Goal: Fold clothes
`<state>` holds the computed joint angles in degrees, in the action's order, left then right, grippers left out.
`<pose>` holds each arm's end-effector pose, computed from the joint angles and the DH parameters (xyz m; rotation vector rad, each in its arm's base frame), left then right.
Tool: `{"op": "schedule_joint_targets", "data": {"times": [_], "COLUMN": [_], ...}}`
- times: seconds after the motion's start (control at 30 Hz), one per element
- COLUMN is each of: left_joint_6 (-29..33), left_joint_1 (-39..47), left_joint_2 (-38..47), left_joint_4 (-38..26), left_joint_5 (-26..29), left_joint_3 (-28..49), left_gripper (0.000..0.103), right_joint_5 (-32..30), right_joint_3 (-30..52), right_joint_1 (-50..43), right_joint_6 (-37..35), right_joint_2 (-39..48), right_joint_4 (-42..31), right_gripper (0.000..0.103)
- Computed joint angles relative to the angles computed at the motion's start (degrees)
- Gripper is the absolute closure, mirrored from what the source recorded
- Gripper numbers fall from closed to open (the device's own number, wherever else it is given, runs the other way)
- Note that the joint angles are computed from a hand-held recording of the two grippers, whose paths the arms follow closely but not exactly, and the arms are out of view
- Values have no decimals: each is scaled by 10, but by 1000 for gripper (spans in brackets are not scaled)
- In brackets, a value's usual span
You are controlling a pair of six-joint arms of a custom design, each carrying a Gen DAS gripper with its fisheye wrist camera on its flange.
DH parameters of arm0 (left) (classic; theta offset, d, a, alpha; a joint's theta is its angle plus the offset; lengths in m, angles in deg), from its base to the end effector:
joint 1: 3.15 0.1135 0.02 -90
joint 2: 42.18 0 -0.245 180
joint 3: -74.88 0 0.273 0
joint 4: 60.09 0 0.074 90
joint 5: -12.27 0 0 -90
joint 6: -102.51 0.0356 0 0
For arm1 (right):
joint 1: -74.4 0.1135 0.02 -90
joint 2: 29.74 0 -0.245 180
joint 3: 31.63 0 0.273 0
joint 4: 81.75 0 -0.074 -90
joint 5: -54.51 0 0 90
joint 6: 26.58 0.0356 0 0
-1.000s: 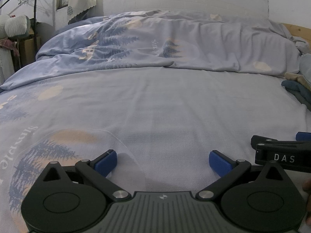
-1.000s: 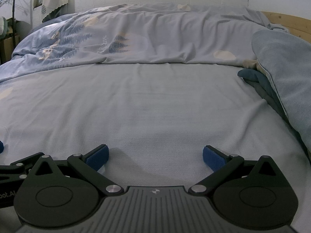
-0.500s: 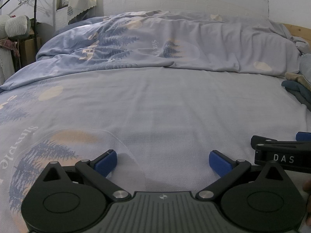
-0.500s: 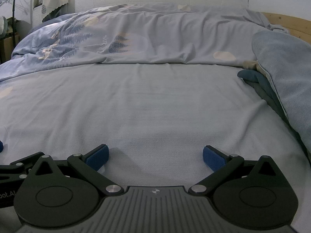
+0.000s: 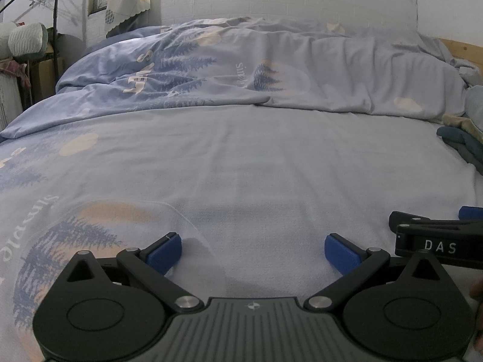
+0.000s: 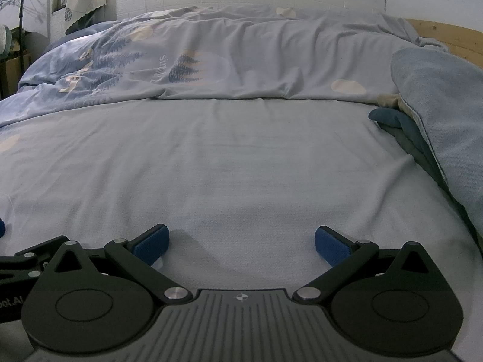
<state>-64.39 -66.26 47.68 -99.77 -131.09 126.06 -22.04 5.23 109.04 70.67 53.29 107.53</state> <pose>0.1393 -0.2116 0.0946 -0.3755 2.1678 0.1671 0.2237 0.1445 0.0945 -0.3939 2.1627 0.1504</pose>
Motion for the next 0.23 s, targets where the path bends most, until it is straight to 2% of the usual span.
{"op": "schedule_joint_targets", "data": {"times": [0.23], "left_joint_6": [-13], "left_joint_1": [-6], "left_joint_2": [4], "left_joint_4": [-12], "left_joint_5": [-1], "left_joint_3": [7], "left_gripper": [0], "right_joint_5": [-22], "right_joint_3": [-1], "right_joint_1": [-12], "right_joint_6": [7], "right_joint_2": [-5], "right_joint_4": [-4], "right_gripper": [0]}}
